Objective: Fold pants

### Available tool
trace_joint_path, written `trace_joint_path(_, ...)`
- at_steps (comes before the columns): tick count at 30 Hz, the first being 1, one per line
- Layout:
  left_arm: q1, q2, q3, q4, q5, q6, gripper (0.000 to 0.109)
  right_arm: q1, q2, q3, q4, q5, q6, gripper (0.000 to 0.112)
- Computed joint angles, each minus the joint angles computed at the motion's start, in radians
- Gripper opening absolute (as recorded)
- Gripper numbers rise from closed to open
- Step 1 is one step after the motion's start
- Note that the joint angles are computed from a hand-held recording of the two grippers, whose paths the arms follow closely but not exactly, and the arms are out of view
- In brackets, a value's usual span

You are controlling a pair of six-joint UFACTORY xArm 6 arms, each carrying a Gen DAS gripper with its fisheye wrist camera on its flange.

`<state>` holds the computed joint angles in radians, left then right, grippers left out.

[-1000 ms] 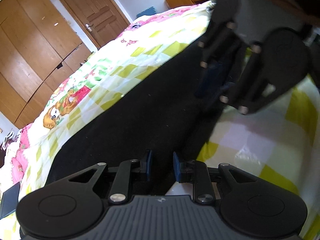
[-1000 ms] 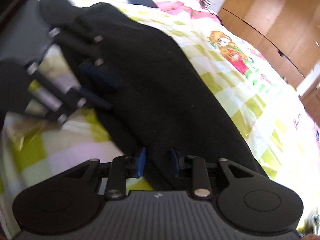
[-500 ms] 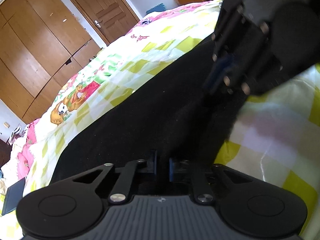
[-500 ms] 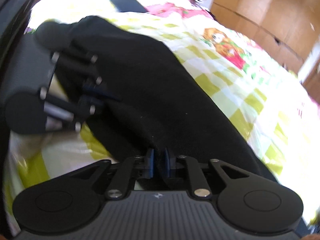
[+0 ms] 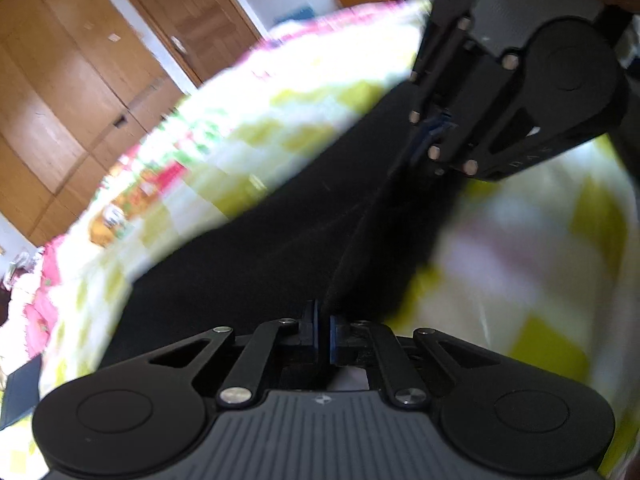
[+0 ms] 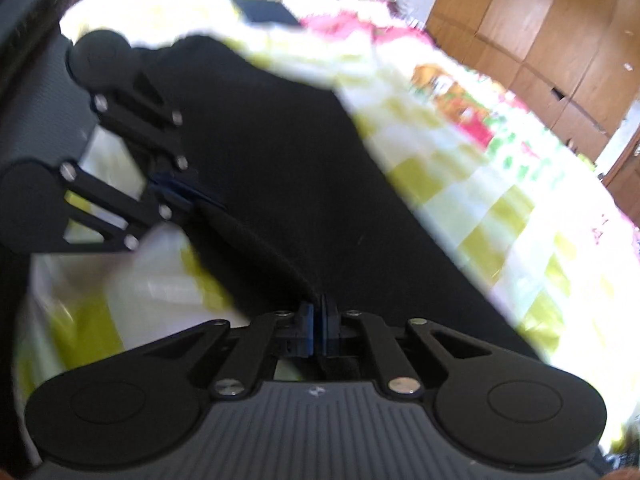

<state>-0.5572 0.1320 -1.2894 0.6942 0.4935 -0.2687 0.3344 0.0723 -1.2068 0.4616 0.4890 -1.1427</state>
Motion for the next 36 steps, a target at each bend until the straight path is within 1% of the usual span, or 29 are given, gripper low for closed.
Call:
trace_joint_path(1, -0.002, 0.009, 0.009, 0.051, -0.001, -0.035, 0.02, 0.005, 0.0, 0.005, 0.007, -0.018, -0.008, 0.009)
trace_joint_path(3, -0.009, 0.01, 0.012, 0.102, 0.005, -0.07, 0.02, -0.008, -0.012, -0.016, 0.019, 0.035, -0.013, 0.011)
trace_joint_path(5, -0.004, -0.019, 0.028, 0.06, -0.005, -0.061, 0.022, -0.025, -0.024, -0.039, 0.008, 0.082, 0.004, 0.013)
trace_joint_path(6, 0.002, -0.046, 0.053, 0.038, -0.019, -0.059, 0.023, -0.029, -0.032, -0.04, 0.002, 0.087, 0.007, 0.015)
trace_joint_path(7, 0.008, -0.072, 0.077, 0.034, -0.025, -0.068, 0.028, -0.028, -0.041, -0.036, 0.003, 0.084, 0.004, 0.015)
trace_joint_path(8, 0.011, -0.095, 0.097, 0.059, -0.017, -0.102, 0.028, -0.025, -0.044, -0.038, 0.008, 0.088, 0.0, 0.016)
trace_joint_path(11, 0.024, -0.17, 0.166, 0.129, 0.014, -0.209, 0.029, -0.001, -0.056, -0.048, 0.06, 0.139, -0.006, 0.016)
trace_joint_path(13, 0.031, -0.218, 0.207, 0.171, 0.059, -0.282, 0.029, 0.028, -0.047, -0.063, 0.11, 0.154, -0.057, 0.016)
trace_joint_path(14, 0.036, -0.245, 0.231, 0.205, 0.083, -0.328, 0.029, 0.046, -0.034, -0.077, 0.126, 0.157, -0.09, 0.017)
trace_joint_path(16, 0.059, -0.291, 0.272, 0.251, 0.118, -0.376, 0.029, 0.091, 0.007, -0.112, 0.138, 0.144, -0.106, 0.022)
trace_joint_path(18, 0.082, -0.313, 0.295, 0.326, 0.153, -0.416, 0.029, 0.132, 0.066, -0.168, 0.141, 0.153, -0.107, 0.022)
trace_joint_path(20, 0.116, -0.33, 0.324, 0.377, 0.149, -0.43, 0.029, 0.179, 0.115, -0.196, 0.082, 0.112, -0.101, 0.022)
trace_joint_path(21, 0.127, -0.327, 0.327, 0.396, 0.164, -0.425, 0.029, 0.196, 0.132, -0.198, 0.046, 0.082, -0.089, 0.022)
trace_joint_path(22, 0.136, -0.329, 0.337, 0.418, 0.181, -0.419, 0.029, 0.208, 0.149, -0.209, 0.001, 0.073, -0.051, 0.018)
trace_joint_path(23, 0.149, -0.339, 0.35, 0.439, 0.189, -0.415, 0.029, 0.214, 0.162, -0.226, -0.029, 0.081, -0.002, 0.017)
trace_joint_path(24, 0.161, -0.345, 0.362, 0.45, 0.195, -0.415, 0.029, 0.217, 0.166, -0.237, -0.048, 0.096, 0.035, 0.011)
trace_joint_path(25, 0.169, -0.35, 0.372, 0.468, 0.212, -0.426, 0.029, 0.222, 0.162, -0.238, -0.063, 0.101, 0.056, 0.009)
trace_joint_path(27, 0.178, -0.37, 0.402, 0.503, 0.251, -0.445, 0.029, 0.226, 0.145, -0.224, -0.083, 0.092, 0.046, 0.009)
trace_joint_path(28, 0.184, -0.382, 0.417, 0.512, 0.258, -0.461, 0.029, 0.227, 0.133, -0.216, -0.077, 0.094, 0.026, 0.011)
trace_joint_path(29, 0.193, -0.401, 0.433, 0.512, 0.249, -0.478, 0.029, 0.23, 0.112, -0.192, -0.05, 0.09, -0.005, 0.012)
trace_joint_path(30, 0.208, -0.44, 0.465, 0.502, 0.223, -0.49, 0.029, 0.232, 0.109, -0.193, -0.033, 0.095, -0.022, 0.018)
trace_joint_path(31, 0.224, -0.469, 0.488, 0.486, 0.19, -0.494, 0.029, 0.233, 0.107, -0.189, -0.019, 0.098, -0.041, 0.027)
trace_joint_path(33, 0.239, -0.526, 0.536, 0.472, 0.154, -0.495, 0.029, 0.244, 0.128, -0.195, -0.039, 0.084, -0.051, 0.028)
trace_joint_path(34, 0.244, -0.543, 0.551, 0.469, 0.14, -0.488, 0.033, 0.253, 0.143, -0.207, -0.049, 0.074, -0.055, 0.028)
trace_joint_path(36, 0.253, -0.56, 0.573, 0.472, 0.108, -0.457, 0.035, 0.262, 0.175, -0.246, -0.056, 0.084, -0.04, 0.028)
